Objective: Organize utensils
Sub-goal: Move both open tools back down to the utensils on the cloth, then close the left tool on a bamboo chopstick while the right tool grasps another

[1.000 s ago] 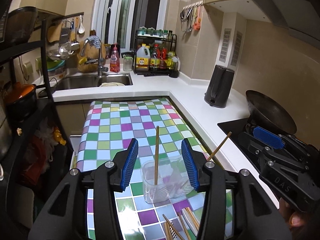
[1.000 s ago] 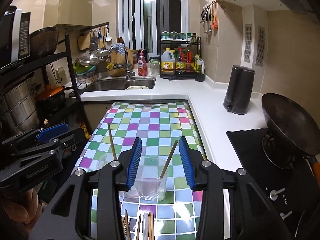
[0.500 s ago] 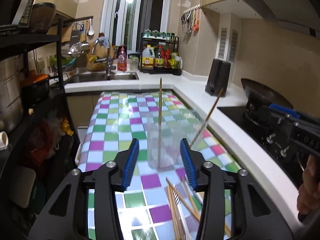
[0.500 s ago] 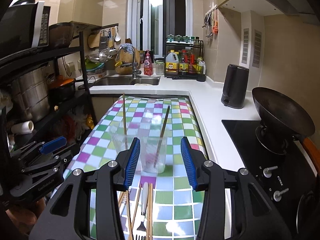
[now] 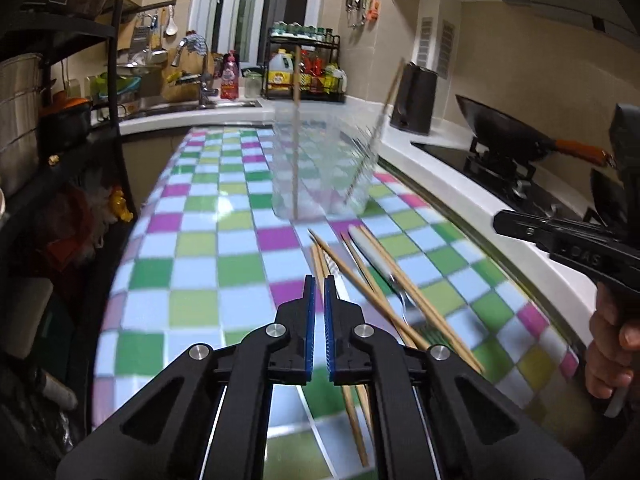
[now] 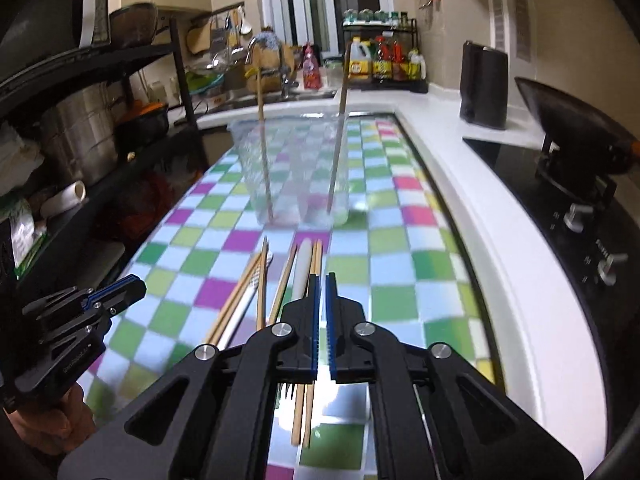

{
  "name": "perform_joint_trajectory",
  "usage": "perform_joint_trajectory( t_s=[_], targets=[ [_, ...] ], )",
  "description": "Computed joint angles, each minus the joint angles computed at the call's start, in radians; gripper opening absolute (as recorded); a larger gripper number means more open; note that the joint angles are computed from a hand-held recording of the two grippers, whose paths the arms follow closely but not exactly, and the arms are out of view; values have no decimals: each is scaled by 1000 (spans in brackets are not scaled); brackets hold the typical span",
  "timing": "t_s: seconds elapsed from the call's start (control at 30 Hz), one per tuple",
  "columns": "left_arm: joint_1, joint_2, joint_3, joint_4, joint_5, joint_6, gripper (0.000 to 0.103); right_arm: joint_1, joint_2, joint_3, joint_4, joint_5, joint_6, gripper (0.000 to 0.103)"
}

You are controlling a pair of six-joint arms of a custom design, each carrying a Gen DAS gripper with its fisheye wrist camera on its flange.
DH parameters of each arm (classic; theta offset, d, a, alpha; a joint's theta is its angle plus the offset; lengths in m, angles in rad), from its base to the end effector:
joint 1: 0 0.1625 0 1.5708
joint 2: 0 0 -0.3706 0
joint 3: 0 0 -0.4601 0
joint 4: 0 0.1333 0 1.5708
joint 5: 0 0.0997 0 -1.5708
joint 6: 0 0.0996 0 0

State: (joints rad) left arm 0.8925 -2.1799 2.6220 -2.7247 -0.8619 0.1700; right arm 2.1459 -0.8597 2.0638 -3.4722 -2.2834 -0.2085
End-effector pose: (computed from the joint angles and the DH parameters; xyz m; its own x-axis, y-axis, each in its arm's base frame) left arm -0.0520 -0.3803 0.2775 -0.7651 0.2429 -0.5963 0.6134 0.5565 -0.5604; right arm 0.3464 -0.4091 0.0200 -0.7583 -0.1911 0.6233 -0.5866 0.6171 -0.5245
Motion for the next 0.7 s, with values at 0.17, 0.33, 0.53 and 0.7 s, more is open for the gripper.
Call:
perform_joint_trajectory(
  t_s=[0.17, 0.33, 0.53, 0.7],
  targets=[
    [-32, -113, 99, 63, 21, -46, 4, -37, 26, 41, 8, 32, 29, 6],
    [-20, -167, 142, 116, 14, -89, 4, -63, 34, 58, 38, 53, 57, 6],
    [-2, -178, 146, 152, -3, -111, 4, -91, 33, 68, 107, 84, 123, 7],
    [-2, -161, 142, 178, -1, -127, 5, -93, 41, 61, 107, 68, 119, 14]
  ],
)
